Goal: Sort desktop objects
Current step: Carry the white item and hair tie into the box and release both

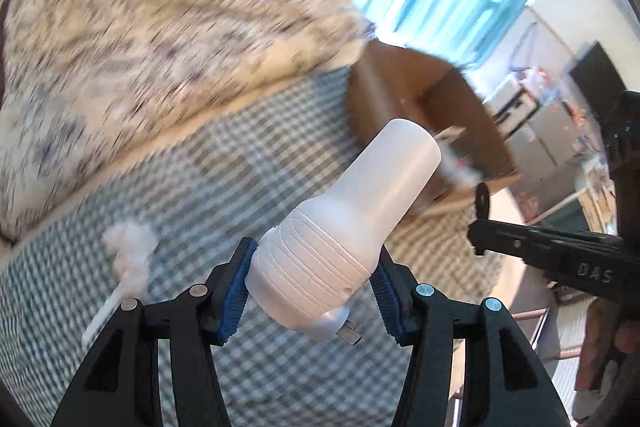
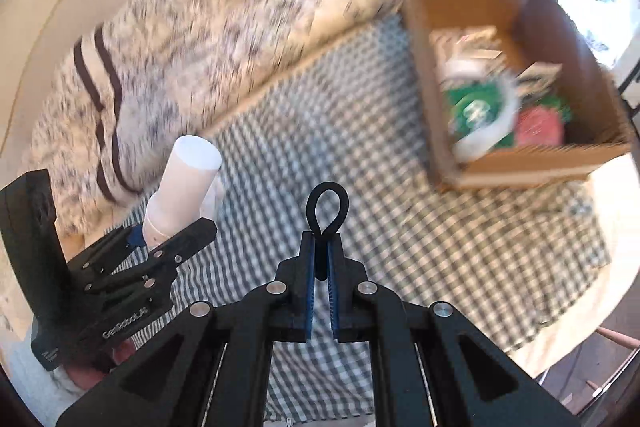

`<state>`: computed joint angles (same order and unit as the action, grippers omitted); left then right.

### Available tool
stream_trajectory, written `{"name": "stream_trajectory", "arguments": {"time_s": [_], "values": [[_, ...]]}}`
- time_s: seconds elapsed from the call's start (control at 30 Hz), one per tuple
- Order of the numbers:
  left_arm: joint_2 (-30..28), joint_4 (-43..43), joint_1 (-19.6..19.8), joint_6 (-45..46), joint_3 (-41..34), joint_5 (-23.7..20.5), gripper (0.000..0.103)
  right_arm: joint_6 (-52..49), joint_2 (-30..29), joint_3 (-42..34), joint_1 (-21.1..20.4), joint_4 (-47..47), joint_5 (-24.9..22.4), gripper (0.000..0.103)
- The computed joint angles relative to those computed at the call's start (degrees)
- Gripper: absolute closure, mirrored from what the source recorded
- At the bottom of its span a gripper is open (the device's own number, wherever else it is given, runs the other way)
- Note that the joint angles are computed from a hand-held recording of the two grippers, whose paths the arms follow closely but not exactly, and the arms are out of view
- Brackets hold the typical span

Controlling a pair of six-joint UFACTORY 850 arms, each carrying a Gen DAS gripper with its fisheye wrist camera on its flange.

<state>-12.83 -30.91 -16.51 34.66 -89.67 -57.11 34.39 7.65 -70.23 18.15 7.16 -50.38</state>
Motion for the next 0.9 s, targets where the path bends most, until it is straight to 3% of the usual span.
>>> {"name": "stream_trajectory", "arguments": {"time_s": [0.2, 0.5, 0.53, 0.6, 0.63, 0.9], "values": [[-4.27, 2.34, -8.65, -6.54, -8.28, 2.76, 0.046, -5.57, 2.75, -1.03, -9.59, -0.51, -0.39, 0.098], [-15.64, 8.61, -18.59, -18.52, -20.03, 1.97, 0.043, -20.93, -0.77, -2.15, -25.15, 6.17, -1.44, 0.095], [-16.55, 8.97, -19.03, -19.71, -20.91, 1.72, 0.033, -22.14, -1.37, -2.38, -26.23, 6.98, -1.77, 0.091], [-17.77, 11.38, -19.83, -22.72, -22.42, 1.36, 0.006, -24.74, -2.75, -3.04, -28.64, 8.38, -3.02, 0.052], [-18.04, 13.65, -20.35, -24.73, -22.77, 1.85, 0.003, -25.28, -3.07, -3.1, -29.56, 8.41, -3.2, 0.046], [-20.1, 19.2, -20.72, -31.29, -25.64, -1.86, 0.003, -29.93, -4.46, -2.07, -33.87, 13.8, -4.05, 0.045]]}}
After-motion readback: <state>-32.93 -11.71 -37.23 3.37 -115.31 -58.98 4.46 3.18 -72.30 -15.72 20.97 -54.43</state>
